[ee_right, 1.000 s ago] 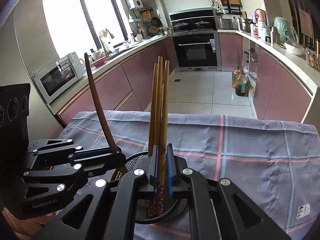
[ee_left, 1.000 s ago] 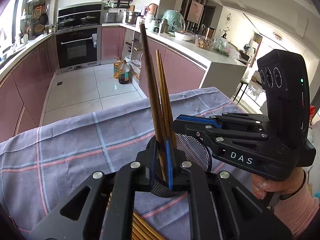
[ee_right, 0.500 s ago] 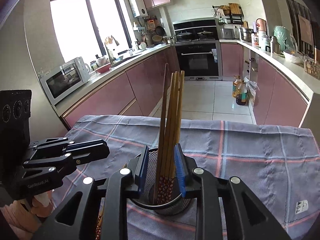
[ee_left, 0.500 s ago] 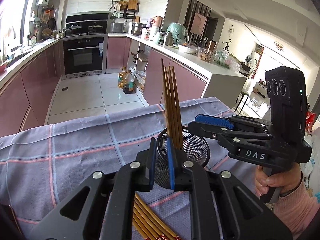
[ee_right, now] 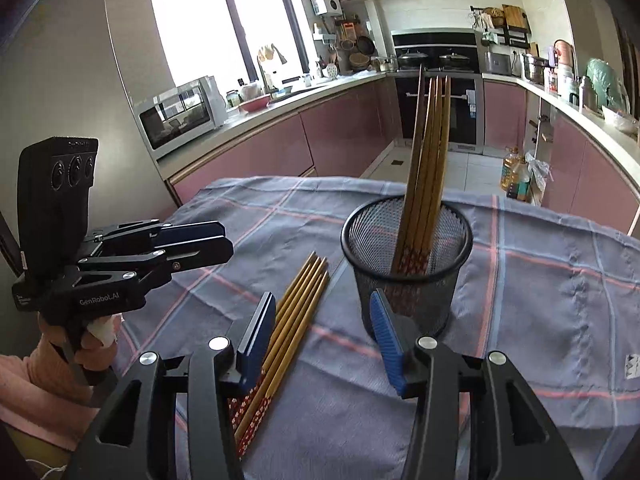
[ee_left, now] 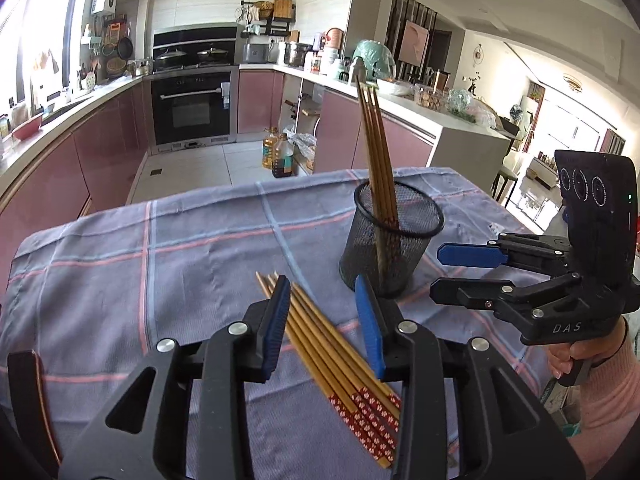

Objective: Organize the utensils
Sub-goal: 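Move both tools down to the chopstick pile on the cloth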

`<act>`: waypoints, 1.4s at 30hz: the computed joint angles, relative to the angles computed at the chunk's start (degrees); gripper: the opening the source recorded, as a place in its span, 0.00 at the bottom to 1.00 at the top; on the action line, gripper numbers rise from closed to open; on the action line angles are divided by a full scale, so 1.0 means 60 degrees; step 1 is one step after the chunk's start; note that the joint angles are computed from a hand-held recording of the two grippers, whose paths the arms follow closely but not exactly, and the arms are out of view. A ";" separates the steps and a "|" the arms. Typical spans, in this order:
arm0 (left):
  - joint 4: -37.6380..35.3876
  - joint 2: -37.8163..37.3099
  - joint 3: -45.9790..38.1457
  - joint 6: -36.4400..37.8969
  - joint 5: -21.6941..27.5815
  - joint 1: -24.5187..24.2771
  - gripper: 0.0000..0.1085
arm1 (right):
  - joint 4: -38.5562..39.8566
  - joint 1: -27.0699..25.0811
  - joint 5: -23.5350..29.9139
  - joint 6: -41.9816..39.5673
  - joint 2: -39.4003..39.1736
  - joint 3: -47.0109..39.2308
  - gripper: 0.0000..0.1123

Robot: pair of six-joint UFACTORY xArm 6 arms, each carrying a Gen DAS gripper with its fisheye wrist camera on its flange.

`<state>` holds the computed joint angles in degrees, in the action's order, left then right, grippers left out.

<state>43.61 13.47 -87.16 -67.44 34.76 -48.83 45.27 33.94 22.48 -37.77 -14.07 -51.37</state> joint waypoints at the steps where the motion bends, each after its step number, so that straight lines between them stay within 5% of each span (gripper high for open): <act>1: -0.0117 -0.0015 0.0135 0.0037 0.0072 -0.0034 0.31 | -0.0060 0.0047 0.0044 0.0093 0.0085 0.0025 0.42; 13: -0.1202 0.0243 0.0851 0.0214 0.0126 -0.0122 0.32 | -0.1792 0.0769 -0.0369 0.1873 0.0631 0.0375 0.42; 42: -0.1483 0.0534 0.0689 0.0357 0.0520 -0.0164 0.35 | -0.3431 0.0848 -0.0701 0.3269 0.0844 0.0514 0.40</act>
